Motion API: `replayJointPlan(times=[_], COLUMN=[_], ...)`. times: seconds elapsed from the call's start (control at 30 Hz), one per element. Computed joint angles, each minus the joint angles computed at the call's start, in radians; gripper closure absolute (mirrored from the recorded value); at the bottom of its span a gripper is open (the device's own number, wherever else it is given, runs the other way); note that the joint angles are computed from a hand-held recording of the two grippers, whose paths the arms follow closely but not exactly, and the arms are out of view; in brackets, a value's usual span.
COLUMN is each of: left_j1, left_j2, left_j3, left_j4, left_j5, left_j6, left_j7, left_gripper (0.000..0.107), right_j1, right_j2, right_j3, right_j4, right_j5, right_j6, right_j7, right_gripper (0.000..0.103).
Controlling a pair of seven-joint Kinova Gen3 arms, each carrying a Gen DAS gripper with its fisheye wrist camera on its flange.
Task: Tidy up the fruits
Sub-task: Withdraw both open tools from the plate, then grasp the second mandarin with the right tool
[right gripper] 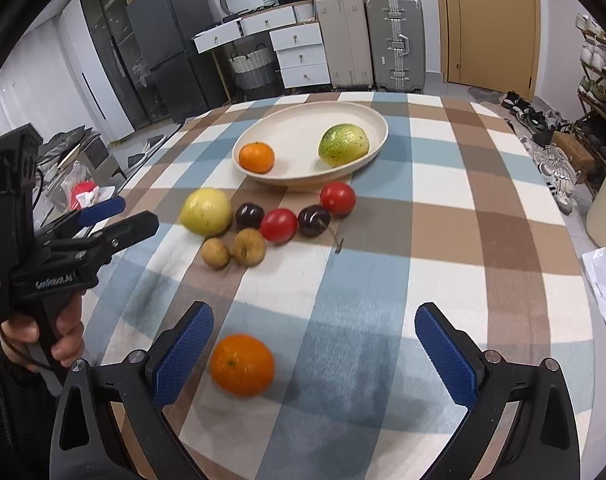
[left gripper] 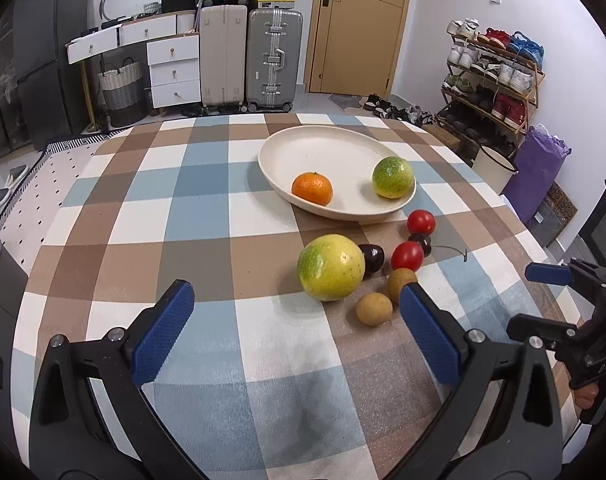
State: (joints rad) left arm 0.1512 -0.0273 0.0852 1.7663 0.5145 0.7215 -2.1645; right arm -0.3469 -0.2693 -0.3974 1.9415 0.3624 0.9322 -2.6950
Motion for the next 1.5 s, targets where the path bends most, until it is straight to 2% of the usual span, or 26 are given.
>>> replayJointPlan(times=[0.4, 0.47, 0.73, 0.83, 1.1, 1.27, 1.5], left_j1=[-0.003, 0.0, 0.011, 0.019, 0.027, 0.032, 0.033], left_j2=[-0.018, -0.022, -0.042, -0.047, -0.052, -0.052, -0.046], left_j3=[-0.009, -0.007, -0.012, -0.007, -0.01, -0.009, -0.008], left_j4=[0.035, 0.042, 0.064, 0.069, 0.075, 0.079, 0.078], left_j5=[0.023, 0.013, 0.019, 0.007, 0.004, -0.002, 0.0], left_j6=[0.015, 0.016, 0.025, 0.021, 0.019, 0.02, 0.022], left_j7=[-0.015, -0.008, -0.015, -0.004, 0.001, 0.008, 0.004], left_gripper=[0.005, 0.005, 0.005, 0.005, 0.005, 0.005, 0.005], right_j1=[-0.045, -0.052, -0.083, -0.095, -0.122, -0.139, -0.138], right_j2=[0.029, 0.036, 0.048, 0.058, 0.075, 0.08, 0.06], right_j3=[-0.005, -0.006, -0.008, -0.017, -0.015, -0.016, -0.024], right_j4=[0.04, 0.037, 0.043, 0.039, 0.034, 0.029, 0.042], right_j5=[-0.053, -0.049, -0.044, -0.028, 0.003, 0.02, 0.052], right_j6=[-0.056, -0.054, -0.065, -0.061, -0.06, -0.049, -0.064], right_j7=[0.002, 0.0, -0.011, -0.017, -0.031, -0.043, -0.07], right_gripper=[0.004, 0.011, 0.023, 0.032, 0.04, 0.06, 0.061])
